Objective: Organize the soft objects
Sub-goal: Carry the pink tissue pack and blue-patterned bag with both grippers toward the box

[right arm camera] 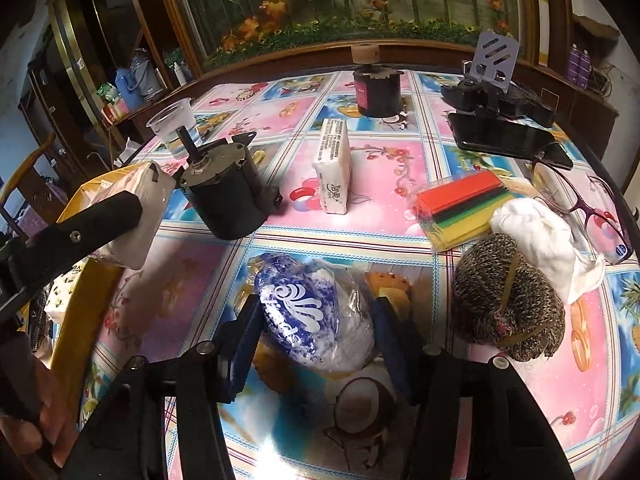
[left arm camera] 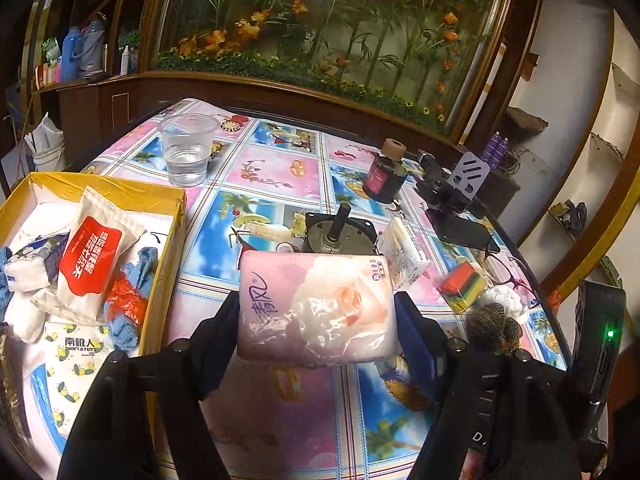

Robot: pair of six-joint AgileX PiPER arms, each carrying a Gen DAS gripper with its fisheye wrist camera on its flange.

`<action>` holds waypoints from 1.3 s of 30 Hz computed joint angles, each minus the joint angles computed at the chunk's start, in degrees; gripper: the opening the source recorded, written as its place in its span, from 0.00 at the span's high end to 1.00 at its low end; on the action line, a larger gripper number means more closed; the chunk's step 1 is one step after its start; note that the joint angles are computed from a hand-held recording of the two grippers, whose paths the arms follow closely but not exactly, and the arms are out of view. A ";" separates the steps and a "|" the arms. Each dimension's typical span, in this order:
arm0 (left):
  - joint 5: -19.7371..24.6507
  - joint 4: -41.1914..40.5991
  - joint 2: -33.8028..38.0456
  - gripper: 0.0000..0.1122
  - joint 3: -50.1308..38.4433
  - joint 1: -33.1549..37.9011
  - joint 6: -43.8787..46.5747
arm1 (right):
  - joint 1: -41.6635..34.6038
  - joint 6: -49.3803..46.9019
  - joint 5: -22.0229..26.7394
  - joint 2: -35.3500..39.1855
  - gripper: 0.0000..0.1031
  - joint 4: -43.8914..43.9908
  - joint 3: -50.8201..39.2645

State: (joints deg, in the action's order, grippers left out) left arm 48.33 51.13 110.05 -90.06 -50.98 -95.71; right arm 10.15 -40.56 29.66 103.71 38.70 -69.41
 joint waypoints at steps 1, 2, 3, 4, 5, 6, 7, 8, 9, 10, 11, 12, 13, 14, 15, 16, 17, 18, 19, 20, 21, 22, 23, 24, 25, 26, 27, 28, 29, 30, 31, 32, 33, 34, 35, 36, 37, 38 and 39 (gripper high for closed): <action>-0.02 -0.18 0.06 0.35 -0.02 0.05 0.25 | 0.02 -0.02 0.39 0.08 0.42 -0.03 -0.15; 0.03 -0.39 0.19 0.35 -0.20 0.04 0.47 | 0.10 0.05 0.53 0.10 0.42 -0.17 -0.23; 0.07 -0.51 0.20 0.35 -0.29 -0.02 0.50 | 0.23 0.17 0.43 -0.05 0.41 -0.33 -0.10; -0.31 -0.49 0.13 0.35 0.01 0.17 0.39 | 0.35 0.38 0.13 -0.11 0.41 -0.39 0.04; -0.17 -0.39 0.16 0.35 -0.05 0.12 0.36 | 0.40 0.45 0.01 -0.08 0.41 -0.23 0.12; -0.11 -0.25 0.19 0.35 -0.07 0.10 0.31 | 0.44 0.45 -0.12 -0.02 0.40 -0.10 0.18; -0.13 -0.06 0.24 0.35 -0.03 0.08 0.18 | 0.57 0.75 -0.14 0.18 0.39 -0.39 -0.02; -0.25 0.02 0.32 0.35 -0.01 0.13 0.14 | 0.75 1.28 -0.31 0.25 0.39 -0.93 -0.05; -0.15 -0.11 0.36 0.35 -0.11 0.12 0.28 | 0.91 1.74 -0.57 0.41 0.39 -1.36 -0.05; -0.21 -0.16 0.36 0.35 -0.08 0.15 0.35 | 0.98 1.63 -0.53 0.74 0.39 -1.15 -0.29; -0.30 -0.16 0.31 0.35 0.01 0.15 0.32 | 0.99 1.25 -0.84 0.53 0.41 -0.77 0.02; -0.26 -0.01 0.32 0.35 0.00 0.10 0.17 | 1.00 0.86 -0.94 0.37 0.42 -0.55 0.18; -0.20 0.20 0.36 0.35 0.00 0.05 -0.02 | 1.02 0.50 -1.00 0.38 0.42 -0.31 0.29; -0.05 0.57 0.44 0.35 -0.05 -0.02 -0.24 | 0.99 0.19 -1.05 0.30 0.42 -0.03 0.44; -0.04 0.73 0.44 0.35 -0.02 -0.04 -0.33 | 0.84 -0.28 -0.88 0.25 0.42 0.51 0.49; -0.40 0.99 0.35 0.35 0.23 -0.04 -0.75 | 0.57 -0.94 -0.45 0.11 0.42 1.35 0.52; -0.49 1.26 0.14 0.35 0.42 -0.12 -0.96 | 0.32 -1.63 -0.22 -0.24 0.42 2.24 0.78; -0.37 1.59 0.01 0.35 0.56 -0.22 -1.15 | 0.12 -2.32 -0.33 -0.74 0.42 3.08 1.15; -0.33 1.94 -0.15 0.35 0.80 -0.32 -1.41 | -0.01 -3.28 -0.73 -1.44 0.42 4.16 1.76; -0.38 2.29 -0.32 0.35 1.05 -0.40 -1.78 | -0.17 -4.48 -1.27 -2.17 0.42 5.47 2.41; -0.44 2.67 -0.70 0.35 1.48 -0.49 -2.16 | -0.16 -5.21 -1.84 -2.70 0.42 6.37 3.01; -0.38 2.96 -0.91 0.35 1.68 -0.58 -2.37 | -0.20 -5.63 -2.19 -3.02 0.42 6.87 3.36; -0.16 3.36 -1.16 0.35 1.91 -0.77 -2.78 | -0.25 -5.68 -2.18 -3.16 0.42 7.00 3.42; -0.26 3.78 -1.49 0.35 2.31 -0.84 -3.25 | -0.34 -5.87 -2.14 -3.30 0.42 7.29 3.52; -0.41 4.57 -1.94 0.35 2.90 -0.99 -4.17 | -0.40 -5.78 -2.08 -3.35 0.42 7.27 3.41; -0.22 5.16 -2.27 0.35 3.20 -1.16 -4.72 | -0.40 -5.70 -2.12 -3.50 0.42 7.30 3.42; -0.04 5.70 -2.52 0.35 3.56 -1.29 -5.23 | -0.42 -5.76 -2.11 -3.66 0.42 7.43 3.45; -0.03 6.17 -2.84 0.35 4.00 -1.39 -5.80 | -0.46 -6.09 -2.25 -3.94 0.42 7.89 3.62; -0.34 6.68 -3.34 0.35 4.70 -1.44 -6.57 | -0.54 -6.54 -2.49 -4.23 0.42 8.33 3.84; -0.40 7.31 -3.76 0.35 5.29 -1.63 -7.32 | -0.49 -6.83 -2.92 -4.60 0.42 8.67 4.14; -0.11 8.00 -4.09 0.35 5.74 -1.94 -7.99 | -0.40 -7.22 -3.60 -5.15 0.42 9.17 4.59; 0.05 8.89 -4.66 0.35 6.63 -2.39 -9.09 | -0.31 -7.71 -4.13 -5.45 0.42 9.72 4.88; 0.02 9.59 -5.20 0.35 7.45 -2.75 -10.08 | -0.12 -8.10 -4.82 -5.83 0.42 10.20 5.24; 0.31 10.25 -5.61 0.35 8.20 -3.15 -11.04 | 0.38 -7.95 -6.22 -6.42 0.42 10.20 5.87; 0.81 10.40 -5.98 0.35 8.79 -3.58 -11.62 | 0.89 -7.31 -7.20 -6.97 0.42 9.78 6.34; 0.96 10.71 -6.56 0.35 9.64 -4.02 -12.46 | 1.32 -7.17 -7.79 -7.51 0.42 10.19 6.73; 1.11 11.18 -7.27 0.35 10.58 -4.54 -13.36 | 1.61 -7.86 -8.08 -8.01 0.42 11.57 7.12; 1.48 11.37 -7.76 0.35 11.11 -5.08 -13.85 | 2.09 -8.11 -8.60 -8.37 0.42 12.43 7.35; 1.83 11.51 -8.52 0.35 11.84 -5.70 -14.13 | 2.93 -7.68 -9.53 -8.89 0.42 12.56 7.80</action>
State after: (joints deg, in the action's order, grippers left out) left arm 50.16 62.64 101.54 -78.22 -56.68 -109.83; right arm 13.08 -48.24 20.13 94.82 51.26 -61.61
